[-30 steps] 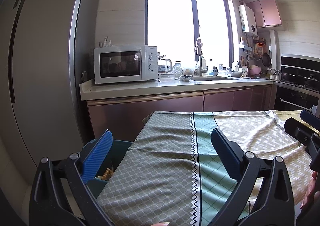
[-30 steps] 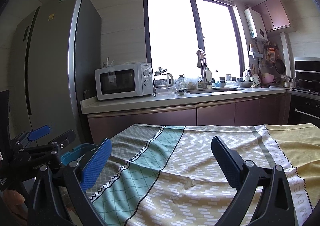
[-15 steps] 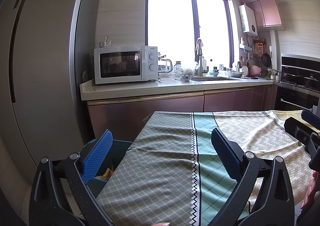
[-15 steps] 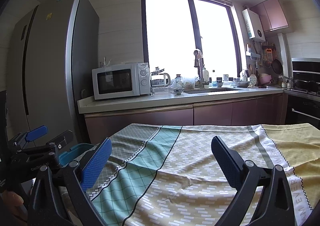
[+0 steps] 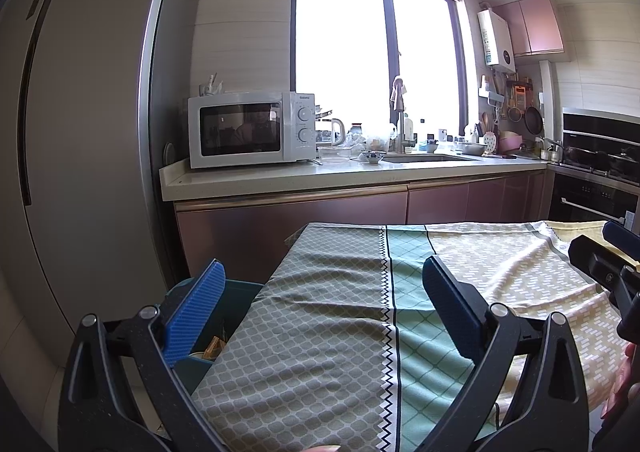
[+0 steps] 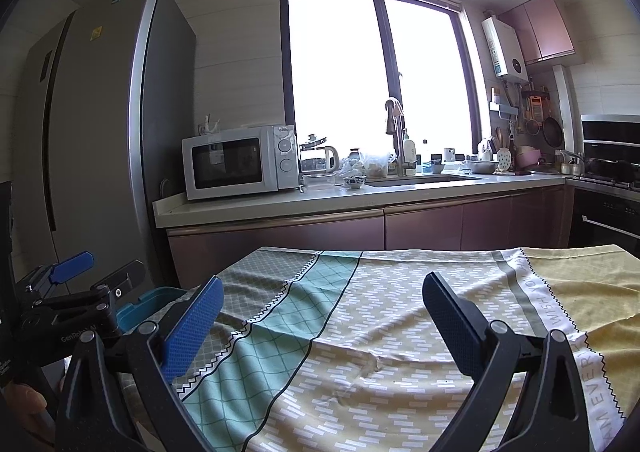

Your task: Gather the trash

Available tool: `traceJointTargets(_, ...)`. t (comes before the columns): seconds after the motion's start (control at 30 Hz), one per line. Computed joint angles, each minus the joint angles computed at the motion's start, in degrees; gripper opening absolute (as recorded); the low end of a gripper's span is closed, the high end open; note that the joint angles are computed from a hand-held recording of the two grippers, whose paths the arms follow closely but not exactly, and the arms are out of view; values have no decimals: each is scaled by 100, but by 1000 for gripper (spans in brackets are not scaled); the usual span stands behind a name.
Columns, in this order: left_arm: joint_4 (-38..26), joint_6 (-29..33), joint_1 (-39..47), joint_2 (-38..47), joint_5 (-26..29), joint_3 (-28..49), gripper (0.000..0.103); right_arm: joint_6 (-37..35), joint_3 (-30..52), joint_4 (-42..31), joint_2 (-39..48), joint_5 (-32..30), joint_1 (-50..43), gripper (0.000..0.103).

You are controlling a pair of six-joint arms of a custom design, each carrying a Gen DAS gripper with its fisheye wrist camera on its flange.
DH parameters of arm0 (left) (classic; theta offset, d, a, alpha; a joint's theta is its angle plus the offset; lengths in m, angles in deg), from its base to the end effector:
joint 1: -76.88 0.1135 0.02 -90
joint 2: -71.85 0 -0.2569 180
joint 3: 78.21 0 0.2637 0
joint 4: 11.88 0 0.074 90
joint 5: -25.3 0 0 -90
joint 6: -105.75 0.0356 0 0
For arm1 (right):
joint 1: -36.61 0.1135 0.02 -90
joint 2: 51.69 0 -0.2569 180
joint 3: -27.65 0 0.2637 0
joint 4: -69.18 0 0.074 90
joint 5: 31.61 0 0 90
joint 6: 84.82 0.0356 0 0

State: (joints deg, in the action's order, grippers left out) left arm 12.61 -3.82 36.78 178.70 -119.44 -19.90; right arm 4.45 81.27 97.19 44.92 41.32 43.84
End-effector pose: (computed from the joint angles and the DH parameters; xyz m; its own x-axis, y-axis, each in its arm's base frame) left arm 0.2906 -0.2067 0.1232 -0.2272 -0.0615 -0.9719 -0.2915 0.9565 0.0077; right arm 0.3427 0.0540 0.1610 -0.2513 -0.0442 -0.9669 -0.4049 0.9122 0.0636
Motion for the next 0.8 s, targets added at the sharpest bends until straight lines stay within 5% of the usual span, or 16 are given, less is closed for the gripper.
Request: traceJointTargets(0.8, 29, 36, -16, 85, -2, 63, 97, 58, 3, -6, 39, 61, 26, 96)
